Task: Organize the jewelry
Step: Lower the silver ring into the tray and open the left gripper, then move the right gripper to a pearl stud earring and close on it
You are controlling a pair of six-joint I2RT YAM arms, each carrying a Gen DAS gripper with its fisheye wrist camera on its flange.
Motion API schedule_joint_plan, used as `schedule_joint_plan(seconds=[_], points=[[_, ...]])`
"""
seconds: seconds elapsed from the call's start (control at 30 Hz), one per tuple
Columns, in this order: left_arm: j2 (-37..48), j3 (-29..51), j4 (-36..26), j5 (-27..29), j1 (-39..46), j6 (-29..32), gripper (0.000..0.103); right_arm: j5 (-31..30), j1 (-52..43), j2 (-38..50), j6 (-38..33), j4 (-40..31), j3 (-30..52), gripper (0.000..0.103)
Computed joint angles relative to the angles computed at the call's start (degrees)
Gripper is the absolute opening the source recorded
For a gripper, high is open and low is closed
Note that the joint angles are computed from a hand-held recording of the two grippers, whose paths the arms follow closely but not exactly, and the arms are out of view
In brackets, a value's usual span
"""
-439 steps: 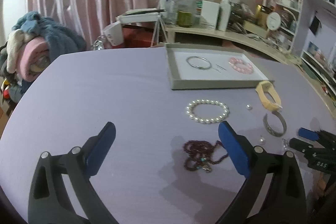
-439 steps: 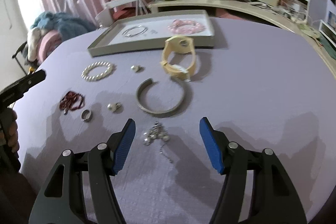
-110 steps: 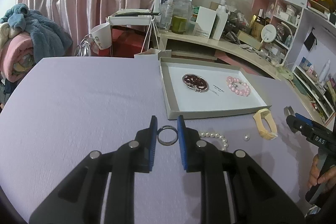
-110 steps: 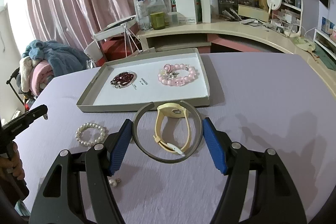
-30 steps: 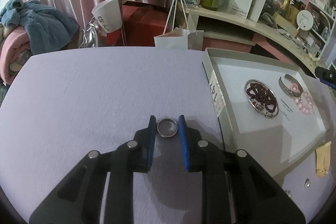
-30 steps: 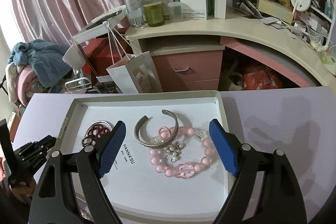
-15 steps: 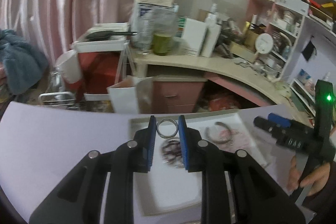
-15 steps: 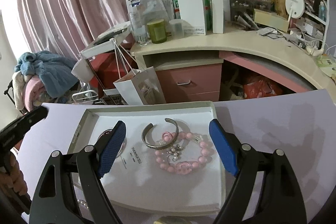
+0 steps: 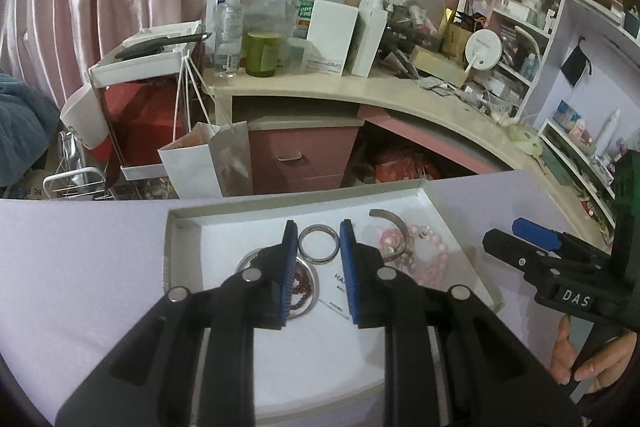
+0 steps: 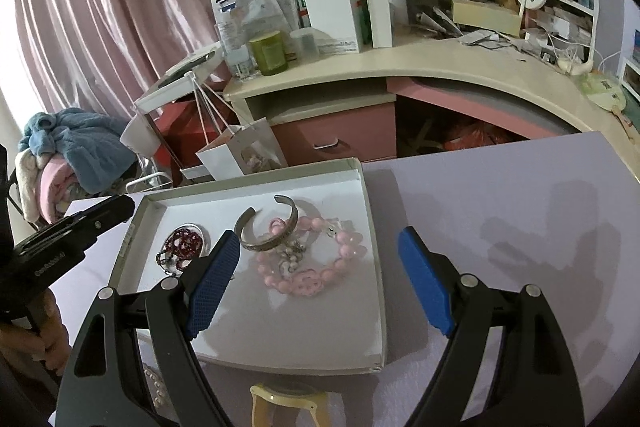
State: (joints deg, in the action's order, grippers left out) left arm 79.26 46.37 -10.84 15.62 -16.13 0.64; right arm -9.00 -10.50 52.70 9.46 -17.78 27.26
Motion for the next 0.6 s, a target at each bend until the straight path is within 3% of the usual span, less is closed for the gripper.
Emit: schedule_joint_plan(seconds=[0.13, 0.17, 0.2, 0.27, 0.43, 0.6], points=[[0.74, 0.14, -0.10, -0.48, -0.59, -0.02, 0.022, 0.06, 0.32, -0.53, 0.25, -0.35, -0.15, 0.083], [0.58, 0.01, -0.15, -0.50, -0.54, -0.05, 0.028, 0.20, 0.48, -0.85, 0.31, -0.51, -0.19, 0.083], [0.33, -0.15, -0.20, -0.40, -0.45, -0.13, 0.042, 0.29, 0.58, -1.33, 0.33, -0.78, -0.27, 0.083], [-1.17, -0.91, 0.09, -0.27, 0.22, -0.29, 0.052, 0.38, 0.62, -1.67, 0.36, -1.04, -0.16, 0.083], [-7.40, -3.23, -2.01, 1.85, 4.42, 0.75, 0.055, 0.18, 0.51, -7.97, 0.96, -4.83, -0.79, 0.083], [-18.03, -8.40, -5.48, 3.14, 12.97, 3.66, 0.069, -0.49, 1.56, -17.33, 1.64, -11.41, -2.10, 0.083]])
